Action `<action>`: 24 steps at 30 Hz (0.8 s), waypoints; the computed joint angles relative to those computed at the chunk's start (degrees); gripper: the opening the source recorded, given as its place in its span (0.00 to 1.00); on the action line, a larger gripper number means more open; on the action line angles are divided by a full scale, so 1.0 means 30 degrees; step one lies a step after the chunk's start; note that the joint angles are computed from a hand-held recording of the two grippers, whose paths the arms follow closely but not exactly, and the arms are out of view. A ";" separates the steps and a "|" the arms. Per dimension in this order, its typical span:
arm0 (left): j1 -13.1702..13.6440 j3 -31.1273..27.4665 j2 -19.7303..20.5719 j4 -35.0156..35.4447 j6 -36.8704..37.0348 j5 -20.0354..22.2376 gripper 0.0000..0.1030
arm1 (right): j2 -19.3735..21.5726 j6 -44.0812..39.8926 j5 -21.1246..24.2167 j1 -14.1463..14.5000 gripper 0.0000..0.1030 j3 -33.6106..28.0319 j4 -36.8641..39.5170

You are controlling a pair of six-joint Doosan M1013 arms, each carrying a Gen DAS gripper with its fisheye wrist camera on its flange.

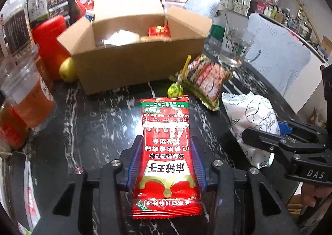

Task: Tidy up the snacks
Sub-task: 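Lift the red packet and white pouch and carry them over the box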

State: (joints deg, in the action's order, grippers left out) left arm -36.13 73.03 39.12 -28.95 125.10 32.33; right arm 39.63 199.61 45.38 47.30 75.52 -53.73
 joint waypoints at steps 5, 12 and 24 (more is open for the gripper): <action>0.0148 -0.0009 -0.0371 -0.1701 0.1451 -0.0679 0.43 | -0.0134 0.0247 0.0006 0.0035 0.52 -0.0245 -0.1095; 0.0294 -0.0406 -0.0703 -0.4092 0.3566 -0.1582 0.43 | -0.0317 -0.0046 0.0697 0.0011 0.52 -0.0872 -0.2761; 0.0519 -0.2682 -0.0054 -0.7382 0.5989 -0.1964 0.43 | -0.0598 -0.0657 0.0165 -0.0725 0.52 -0.1815 -0.4962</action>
